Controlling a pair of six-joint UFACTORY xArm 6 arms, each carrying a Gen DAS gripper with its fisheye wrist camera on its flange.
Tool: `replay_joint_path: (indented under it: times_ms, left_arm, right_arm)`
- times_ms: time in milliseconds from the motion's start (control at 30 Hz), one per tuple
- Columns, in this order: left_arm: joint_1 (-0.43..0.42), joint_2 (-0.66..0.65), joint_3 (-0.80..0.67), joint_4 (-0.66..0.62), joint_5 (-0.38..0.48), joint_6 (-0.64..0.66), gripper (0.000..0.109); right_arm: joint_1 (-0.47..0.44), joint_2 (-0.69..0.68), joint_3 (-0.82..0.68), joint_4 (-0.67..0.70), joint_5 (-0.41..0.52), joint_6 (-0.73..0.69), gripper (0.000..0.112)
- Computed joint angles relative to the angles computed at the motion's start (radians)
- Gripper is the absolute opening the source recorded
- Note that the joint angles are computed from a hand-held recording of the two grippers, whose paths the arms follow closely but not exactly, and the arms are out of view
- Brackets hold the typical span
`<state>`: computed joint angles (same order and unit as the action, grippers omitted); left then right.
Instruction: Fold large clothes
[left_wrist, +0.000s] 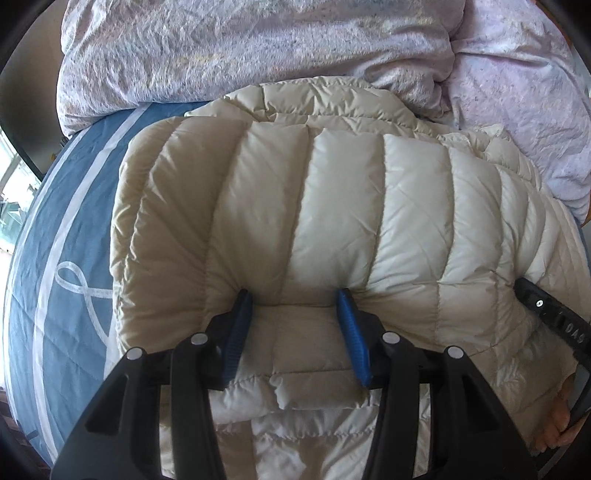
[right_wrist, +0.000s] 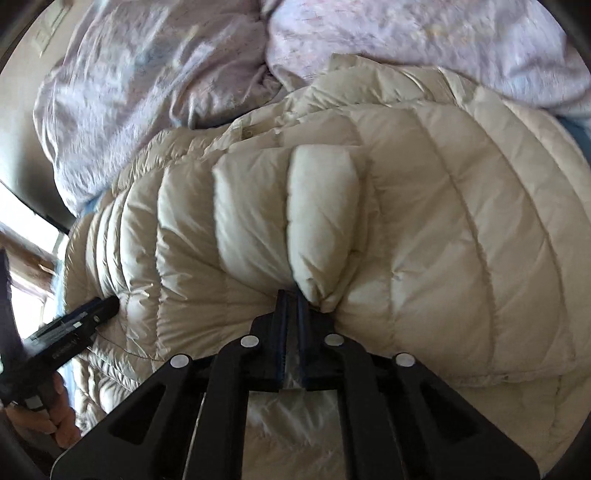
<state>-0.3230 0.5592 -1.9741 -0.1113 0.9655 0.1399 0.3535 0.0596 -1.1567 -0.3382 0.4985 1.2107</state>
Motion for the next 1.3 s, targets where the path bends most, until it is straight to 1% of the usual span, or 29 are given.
replay_joint_path:
  times_ms: [67, 100, 167, 233, 333, 367, 400, 433, 500, 533, 567, 700, 767, 833, 933, 1000, 1067, 1133, 1200, 1300]
  left_arm:
    - [-0.004, -0.001, 0.003, 0.018, -0.007, -0.004, 0.049]
    - [-0.005, -0.002, 0.003, 0.022, -0.007, -0.006, 0.049]
    - [-0.003, -0.009, 0.008, 0.019, -0.005, -0.009, 0.050]
    - [0.003, -0.036, 0.036, 0.004, -0.010, 0.004, 0.051]
    - [0.014, -0.098, 0.110, -0.007, -0.040, 0.035, 0.055]
    - [0.019, -0.120, 0.134, -0.018, -0.048, 0.050, 0.057]
    - [0.028, -0.156, 0.176, -0.038, -0.060, 0.074, 0.058]
    - [0.034, -0.171, 0.191, -0.045, -0.064, 0.084, 0.060]
    - [0.056, -0.231, 0.263, -0.080, -0.085, 0.123, 0.063]
    - [0.067, -0.253, 0.285, -0.096, -0.085, 0.138, 0.063]
    - [0.077, -0.277, 0.314, -0.110, -0.087, 0.150, 0.063]
    - [0.129, -0.403, 0.462, -0.167, -0.096, 0.200, 0.064]
    - [0.152, -0.459, 0.534, -0.180, -0.106, 0.225, 0.066]
    - [0.178, -0.506, 0.593, -0.196, -0.097, 0.250, 0.067]
    - [0.211, -0.578, 0.680, -0.211, -0.089, 0.280, 0.067]
    - [0.230, -0.621, 0.731, -0.219, -0.084, 0.300, 0.067]
    - [0.247, -0.660, 0.776, -0.226, -0.078, 0.314, 0.067]
    - [0.270, -0.698, 0.818, -0.244, -0.059, 0.332, 0.067]
    - [0.293, -0.733, 0.857, -0.268, -0.034, 0.352, 0.067]
    - [0.324, -0.783, 0.913, -0.297, -0.002, 0.379, 0.067]
  right_arm:
    - [-0.015, -0.013, 0.043, 0.058, -0.077, 0.001, 0.000]
    - [-0.024, -0.024, 0.072, 0.119, -0.124, -0.018, 0.000]
    - [-0.030, -0.028, 0.086, 0.205, -0.151, -0.065, 0.000]
    - [-0.028, -0.044, 0.082, 0.226, -0.117, -0.089, 0.000]
    - [-0.022, -0.076, 0.072, 0.202, -0.044, -0.081, 0.000]
    - [-0.019, -0.091, 0.073, 0.191, -0.022, -0.074, 0.003]
    - [-0.015, -0.114, 0.073, 0.160, 0.012, -0.052, 0.010]
    - [-0.014, -0.124, 0.073, 0.137, 0.028, -0.038, 0.017]
    - [0.004, -0.164, 0.068, 0.019, 0.112, 0.056, 0.083]
    - [0.016, -0.197, 0.080, -0.060, 0.134, 0.116, 0.088]
    - [0.025, -0.228, 0.100, -0.096, 0.131, 0.137, 0.088]
    - [0.059, -0.334, 0.173, -0.063, 0.171, 0.118, 0.088]
    - [0.078, -0.382, 0.208, -0.049, 0.207, 0.110, 0.088]
    - [0.104, -0.451, 0.266, -0.026, 0.245, 0.103, 0.087]
    - [0.145, -0.537, 0.331, 0.008, 0.321, 0.087, 0.087]
    - [0.182, -0.599, 0.372, 0.025, 0.398, 0.077, 0.085]
    - [0.216, -0.658, 0.412, 0.032, 0.450, 0.083, 0.085]
    - [0.245, -0.721, 0.455, 0.044, 0.496, 0.097, 0.084]
    - [0.271, -0.797, 0.506, 0.053, 0.520, 0.118, 0.083]
    - [0.321, -0.931, 0.592, 0.057, 0.577, 0.172, 0.081]
